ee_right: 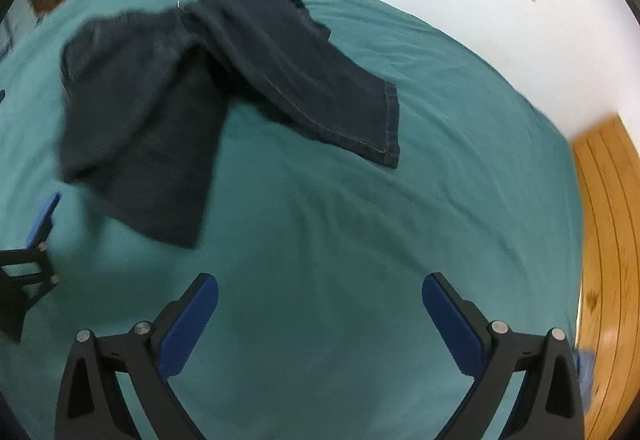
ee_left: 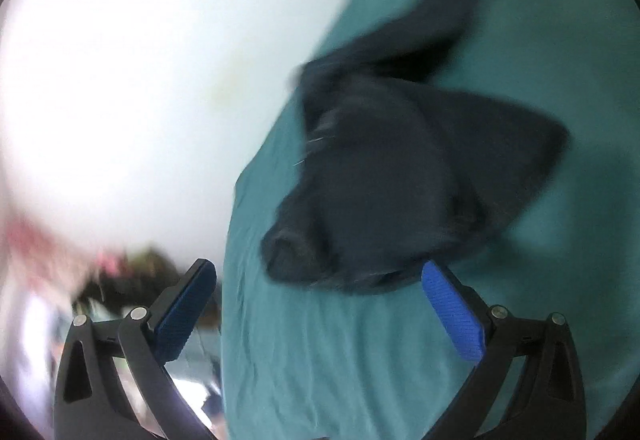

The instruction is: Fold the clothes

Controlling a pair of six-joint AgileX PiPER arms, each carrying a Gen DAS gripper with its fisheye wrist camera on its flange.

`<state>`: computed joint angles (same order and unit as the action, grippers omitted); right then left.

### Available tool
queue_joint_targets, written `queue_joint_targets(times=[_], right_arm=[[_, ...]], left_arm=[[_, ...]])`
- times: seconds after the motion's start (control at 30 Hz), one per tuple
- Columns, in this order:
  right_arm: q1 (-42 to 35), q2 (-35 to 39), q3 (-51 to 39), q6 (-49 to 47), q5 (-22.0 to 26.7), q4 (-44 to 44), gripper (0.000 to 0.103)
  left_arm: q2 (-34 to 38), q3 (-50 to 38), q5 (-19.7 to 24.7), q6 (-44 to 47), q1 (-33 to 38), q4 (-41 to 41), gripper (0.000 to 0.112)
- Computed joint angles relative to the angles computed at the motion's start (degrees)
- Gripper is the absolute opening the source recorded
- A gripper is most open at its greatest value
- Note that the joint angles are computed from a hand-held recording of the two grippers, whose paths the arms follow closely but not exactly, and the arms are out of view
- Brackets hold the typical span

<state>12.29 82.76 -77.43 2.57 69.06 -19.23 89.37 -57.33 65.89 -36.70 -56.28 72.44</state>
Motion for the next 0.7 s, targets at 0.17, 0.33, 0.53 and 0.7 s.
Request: queue_joint_targets(times=[0.17, 0.33, 0.53, 0.7], right_arm=[[-2.8, 3.1, 8.5, -0.9, -14.4, -7.2, 0.103], [-1.3, 8.7, 9.6, 9.0, -21.0, -22.9, 0.102], [-4.7, 17.2, 3.6, 6.3, -30.4, -26.9, 0.096], [-6.2, 27.1, -0.6, 6.6, -37.3, -35.7, 0.060]], left_arm=[[6.7, 4.2, -6.3, -6.2, 1.3, 7.7, 0.103], [9.0, -1.3, -10.2, -2.5, 4.9, 4.9, 0.103], [7.9, -1.4, -13.8, -3.1, 7.0, 6.8, 0.075], [8.3, -1.8, -15.9, -1.9, 6.9, 4.3, 0.013]])
